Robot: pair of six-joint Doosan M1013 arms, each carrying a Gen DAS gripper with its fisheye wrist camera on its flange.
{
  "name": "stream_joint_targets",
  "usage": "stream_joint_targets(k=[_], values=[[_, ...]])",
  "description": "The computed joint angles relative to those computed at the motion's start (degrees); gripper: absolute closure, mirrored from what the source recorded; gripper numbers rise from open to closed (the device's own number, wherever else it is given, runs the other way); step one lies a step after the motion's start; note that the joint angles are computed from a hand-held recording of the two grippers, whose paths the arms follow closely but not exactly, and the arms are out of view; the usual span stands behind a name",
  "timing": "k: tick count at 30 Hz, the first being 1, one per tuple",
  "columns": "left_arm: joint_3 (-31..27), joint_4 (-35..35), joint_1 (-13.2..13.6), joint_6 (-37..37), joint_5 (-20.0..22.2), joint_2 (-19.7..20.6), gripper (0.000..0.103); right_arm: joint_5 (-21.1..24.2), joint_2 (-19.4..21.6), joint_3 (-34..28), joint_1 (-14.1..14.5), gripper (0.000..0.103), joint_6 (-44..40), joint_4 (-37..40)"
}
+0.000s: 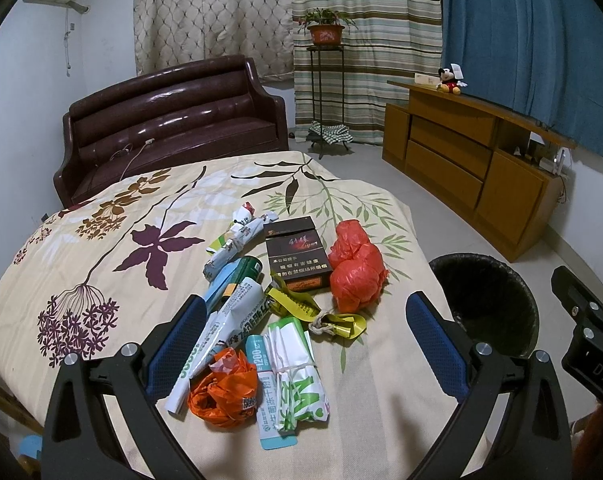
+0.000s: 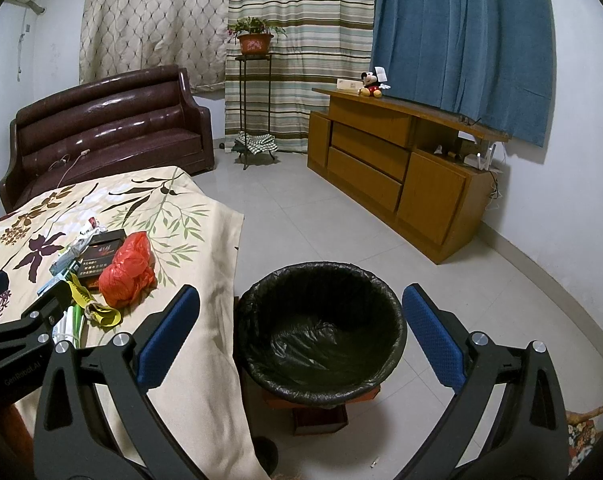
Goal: Collect trash
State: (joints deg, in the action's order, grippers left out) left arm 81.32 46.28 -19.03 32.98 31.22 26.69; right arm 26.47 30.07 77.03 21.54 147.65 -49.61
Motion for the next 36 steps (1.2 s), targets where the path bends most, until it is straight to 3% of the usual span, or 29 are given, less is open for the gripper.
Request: stream_joint_targets(k=[36], values=[[0.5, -1.7, 0.5, 2.9, 0.0, -0.1, 0.006, 0.9, 0.5, -0.6, 0.1, 0.004, -1.0, 0.8]])
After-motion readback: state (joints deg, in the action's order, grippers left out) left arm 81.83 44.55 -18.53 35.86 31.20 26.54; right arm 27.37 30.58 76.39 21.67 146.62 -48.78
